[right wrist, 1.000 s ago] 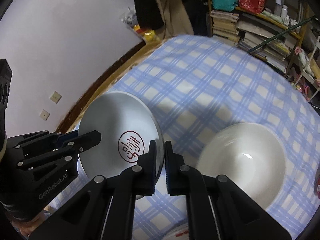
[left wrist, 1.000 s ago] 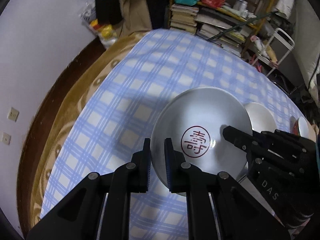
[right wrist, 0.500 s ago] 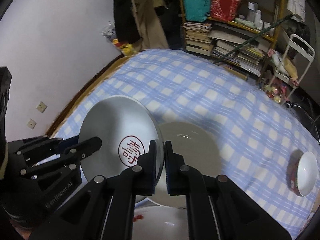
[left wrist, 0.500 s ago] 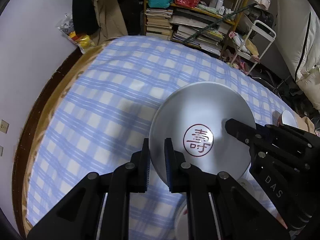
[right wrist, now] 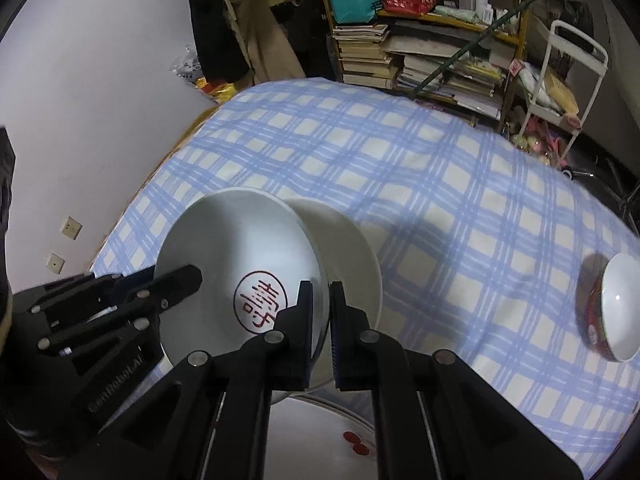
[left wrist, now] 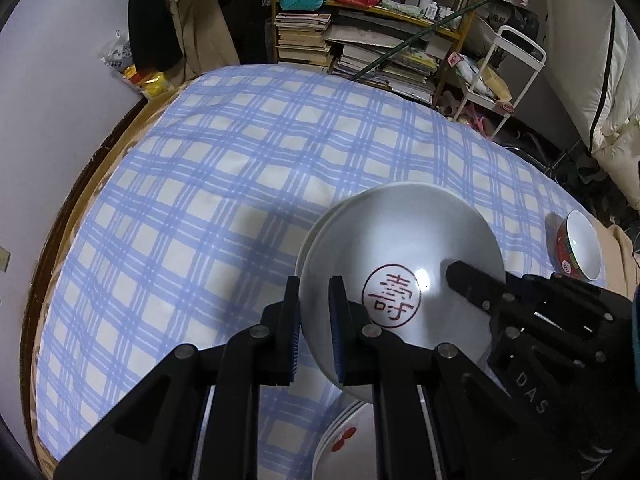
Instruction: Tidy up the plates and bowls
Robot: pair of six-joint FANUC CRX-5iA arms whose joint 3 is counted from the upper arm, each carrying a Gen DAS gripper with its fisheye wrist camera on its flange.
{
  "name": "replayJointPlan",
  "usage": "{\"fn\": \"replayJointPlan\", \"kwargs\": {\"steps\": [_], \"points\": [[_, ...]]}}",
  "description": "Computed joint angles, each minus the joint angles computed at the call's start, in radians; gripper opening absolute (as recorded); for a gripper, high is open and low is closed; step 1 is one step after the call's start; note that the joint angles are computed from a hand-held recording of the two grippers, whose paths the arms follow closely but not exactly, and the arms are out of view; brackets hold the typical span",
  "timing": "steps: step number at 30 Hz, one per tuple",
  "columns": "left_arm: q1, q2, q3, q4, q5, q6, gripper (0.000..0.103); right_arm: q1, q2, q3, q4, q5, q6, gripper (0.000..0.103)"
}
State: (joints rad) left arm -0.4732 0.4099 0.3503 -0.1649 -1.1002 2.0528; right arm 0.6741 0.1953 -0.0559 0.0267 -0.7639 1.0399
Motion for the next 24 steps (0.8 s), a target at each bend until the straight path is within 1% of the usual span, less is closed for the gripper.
{"fn": "replayJointPlan", "kwargs": {"steps": [2,4,6,8,10,13,16,20,24], "points": [[0.002,0.002,0.003,-0.006,0.002,0.004,0.012,-0.008,0.010,0.011,-0.025,0.006,0.036,0.009],[0.010,0.001,-0.004,0.011,0.012,-0.007,0.012,-0.007,0.009,0.003,-0.019,0.020,0.048,0.009],[0.018,-0.002,-0.017,0.034,0.026,-0.020,0.012,0.007,-0.011,-0.042,0.031,0.068,0.011,0.009],[0.016,0.002,-0.014,0.029,0.022,-0.025,0.012,0.012,-0.024,-0.068,0.048,0.091,-0.018,0.009],[0.012,0.008,-0.007,0.015,0.014,-0.015,0.012,0.008,-0.022,-0.060,0.018,0.084,0.006,0.010],[0.019,0.009,-0.020,0.041,0.024,-0.021,0.012,0.012,-0.026,-0.073,0.041,0.091,-0.005,0.010],[0.008,0.020,-0.005,0.023,0.008,-0.012,0.012,0.006,-0.024,-0.073,0.026,0.093,-0.001,0.010],[-0.001,0.031,0.005,0.014,0.000,-0.017,0.012,0.017,-0.016,-0.091,0.092,0.103,-0.054,0.010],[0.001,0.035,0.005,0.013,-0.001,-0.015,0.012,0.016,-0.007,-0.092,0.101,0.113,-0.065,0.010]]}}
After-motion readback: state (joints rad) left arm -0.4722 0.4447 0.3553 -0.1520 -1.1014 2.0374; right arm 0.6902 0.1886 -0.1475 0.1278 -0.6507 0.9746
